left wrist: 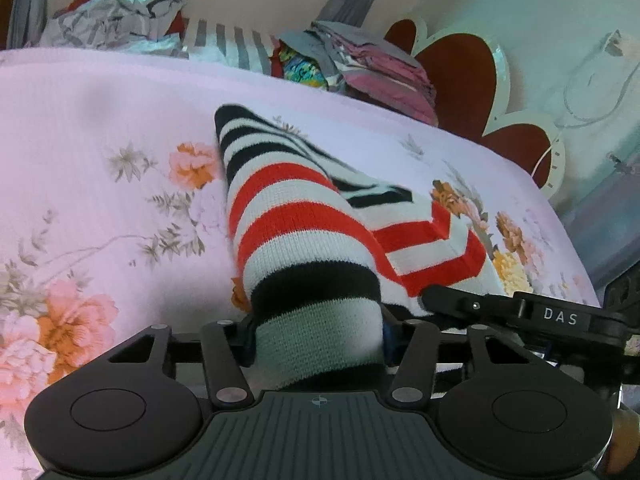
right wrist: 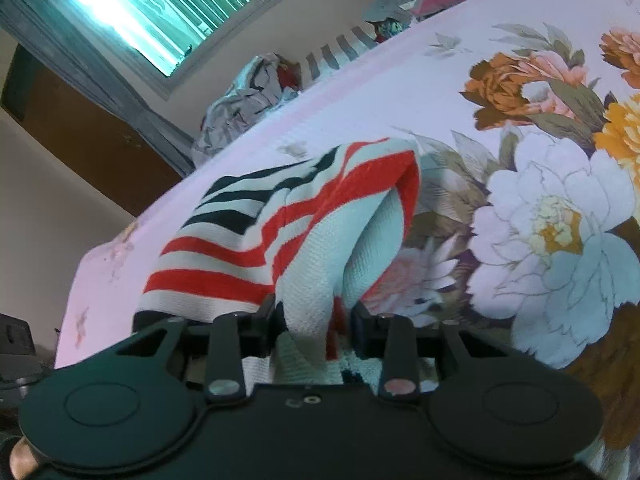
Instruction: Fold small clothes
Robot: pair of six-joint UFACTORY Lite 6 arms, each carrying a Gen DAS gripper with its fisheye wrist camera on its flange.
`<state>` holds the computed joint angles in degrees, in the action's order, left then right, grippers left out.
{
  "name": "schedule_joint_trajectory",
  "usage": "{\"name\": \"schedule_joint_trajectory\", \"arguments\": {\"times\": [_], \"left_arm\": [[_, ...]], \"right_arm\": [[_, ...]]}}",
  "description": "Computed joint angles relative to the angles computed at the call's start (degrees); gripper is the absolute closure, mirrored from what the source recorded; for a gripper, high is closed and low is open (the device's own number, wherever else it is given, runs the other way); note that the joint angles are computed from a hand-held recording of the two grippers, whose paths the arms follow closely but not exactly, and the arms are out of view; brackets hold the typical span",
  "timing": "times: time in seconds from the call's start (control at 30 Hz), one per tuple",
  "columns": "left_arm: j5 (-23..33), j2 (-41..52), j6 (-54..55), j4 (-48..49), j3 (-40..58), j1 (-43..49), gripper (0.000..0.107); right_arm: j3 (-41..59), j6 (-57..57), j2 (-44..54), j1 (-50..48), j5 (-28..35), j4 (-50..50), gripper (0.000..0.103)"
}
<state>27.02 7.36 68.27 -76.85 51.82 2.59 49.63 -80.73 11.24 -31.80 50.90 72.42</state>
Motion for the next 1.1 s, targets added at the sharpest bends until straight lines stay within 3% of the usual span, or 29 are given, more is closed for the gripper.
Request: {"name": "schedule_joint_trajectory", "arguments": {"times": [0.23, 0.47, 0.63, 0.77, 0.93, 1.1], "left_arm": [[5.40, -7.81, -0.79, 5.16, -2.92, 7.93, 0.055], [17.92, -8.10, 4.74, 10.36, 1.06, 26.70, 0.055], [28.55, 2.80, 11.54, 13.81, 12.02, 42.65, 0.055], [34.84, 16.92, 13.26, 17.65, 27.91, 51.98, 0.055], [36.90, 31.37, 11.75, 20.34, 45.07, 56.49, 0.055], [37.45, 45.80, 9.87, 21.39, 60.11, 59.03, 0.054]], "right_arm": [[-4.46, 2.43, -6.68, 3.68, 1.42, 3.11, 0.068], [-8.74, 8.64, -15.83, 20.98, -6.83, 10.33, 0.068], [-7.90, 12.92, -17.66, 39.18, -18.92, 18.74, 0.068], [-2.11, 10.66, -11.91, 52.70, -28.13, 28.63, 0.068], [9.29, -4.58, 2.25, 65.29, -35.00, 50.06, 0.068], [19.79, -5.61, 13.47, 70.37, -38.67, 51.67, 0.068]]}}
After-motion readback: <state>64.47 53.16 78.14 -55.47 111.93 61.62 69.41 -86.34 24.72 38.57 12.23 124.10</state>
